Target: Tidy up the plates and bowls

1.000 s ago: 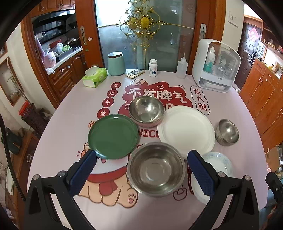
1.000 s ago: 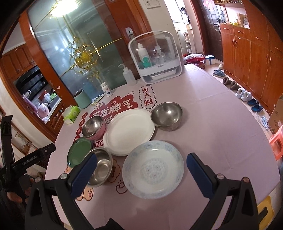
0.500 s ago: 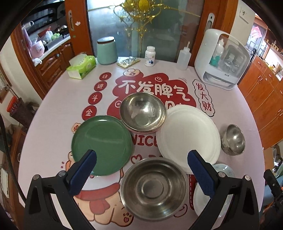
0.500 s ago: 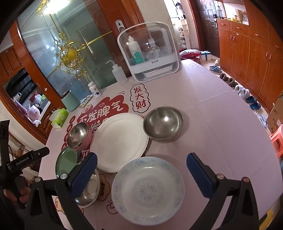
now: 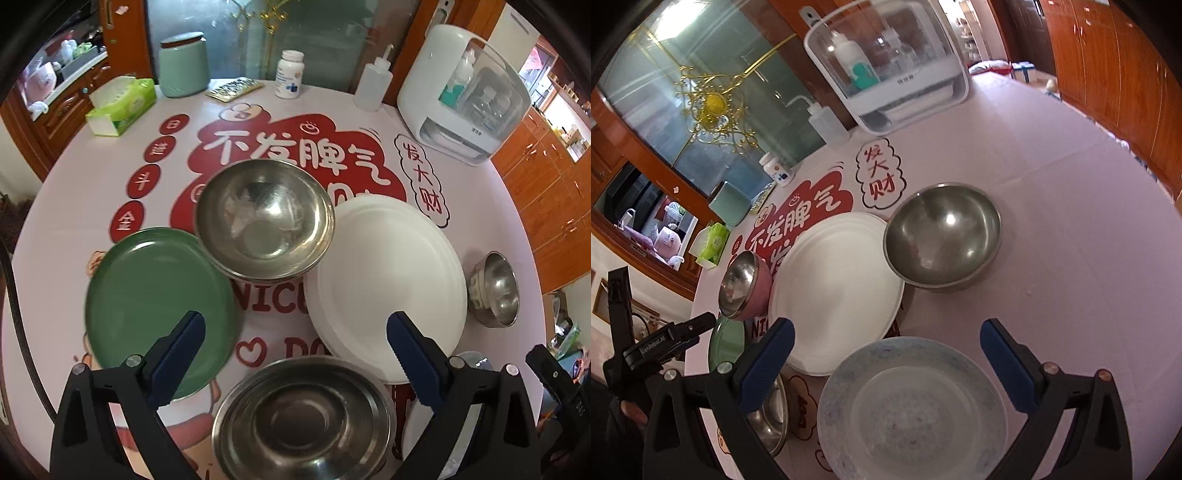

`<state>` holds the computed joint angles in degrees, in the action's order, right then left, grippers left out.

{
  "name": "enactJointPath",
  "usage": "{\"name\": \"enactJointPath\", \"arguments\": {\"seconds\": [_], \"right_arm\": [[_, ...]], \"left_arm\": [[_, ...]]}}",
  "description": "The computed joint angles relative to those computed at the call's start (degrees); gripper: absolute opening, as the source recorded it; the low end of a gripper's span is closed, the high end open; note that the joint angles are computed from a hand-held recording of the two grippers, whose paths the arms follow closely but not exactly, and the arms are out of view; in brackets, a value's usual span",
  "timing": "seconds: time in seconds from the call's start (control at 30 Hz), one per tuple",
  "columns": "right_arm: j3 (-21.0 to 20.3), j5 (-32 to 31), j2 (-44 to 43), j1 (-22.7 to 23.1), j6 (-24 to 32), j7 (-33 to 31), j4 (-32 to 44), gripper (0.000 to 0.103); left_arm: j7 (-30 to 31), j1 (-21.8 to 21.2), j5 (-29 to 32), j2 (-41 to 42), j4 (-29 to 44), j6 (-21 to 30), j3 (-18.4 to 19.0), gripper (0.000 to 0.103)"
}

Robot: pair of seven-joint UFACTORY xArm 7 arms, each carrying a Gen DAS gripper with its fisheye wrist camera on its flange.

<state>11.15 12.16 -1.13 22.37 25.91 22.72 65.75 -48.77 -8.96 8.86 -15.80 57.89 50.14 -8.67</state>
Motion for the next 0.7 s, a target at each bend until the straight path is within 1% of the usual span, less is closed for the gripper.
{"name": "enactJointPath", "arguments": {"seconds": [0.13, 0.2, 0.23, 0.33, 0.4, 0.47, 0.53, 0.6, 0.7], "right_arm": [[-0.15, 2.97, 2.40, -0.20, 0.92, -1.87, 1.30, 0.091], [-0.06, 4.20, 3.85, -0.38, 1.40, -2.81, 2.17, 0.087], [-0.03, 4.53, 4.36, -0.49, 1.72, -3.09, 2.52, 0.086], [0.24, 5.74, 6.49, -0.78, 2.48, -4.29, 3.97, 0.077], [0.49, 6.55, 7.41, -0.98, 2.80, -5.47, 4.57, 0.070], [0.67, 6.83, 8.32, -1.07, 3.03, -6.31, 5.15, 0.066], [0.80, 7.10, 9.23, -1.16, 3.47, -6.87, 5.85, 0.061], [0.77, 6.35, 10.06, -1.05, 4.04, -6.80, 6.54, 0.056], [0.95, 5.66, 11.25, -0.95, 4.43, -7.31, 7.66, 0.051]], "left_arm": [[0.57, -0.15, -1.74, 2.45, 0.13, -1.63, 0.77, 0.096], [0.37, -0.06, -1.91, 3.43, 0.08, -2.39, 0.96, 0.095], [0.30, -0.06, -1.99, 3.93, 0.08, -2.68, 1.05, 0.092], [0.89, -0.26, -3.42, 5.45, 0.12, -3.40, 1.62, 0.086], [1.17, -0.39, -4.41, 6.16, -0.05, -4.13, 1.93, 0.079], [1.54, -0.49, -5.40, 6.85, -0.28, -5.21, 2.20, 0.076], [2.04, -0.62, -6.22, 7.37, -0.55, -6.01, 2.36, 0.068], [2.55, -0.68, -6.66, 8.11, -0.36, -6.16, 2.47, 0.068], [3.29, -0.77, -7.60, 9.09, -0.25, -6.75, 2.71, 0.065]]}}
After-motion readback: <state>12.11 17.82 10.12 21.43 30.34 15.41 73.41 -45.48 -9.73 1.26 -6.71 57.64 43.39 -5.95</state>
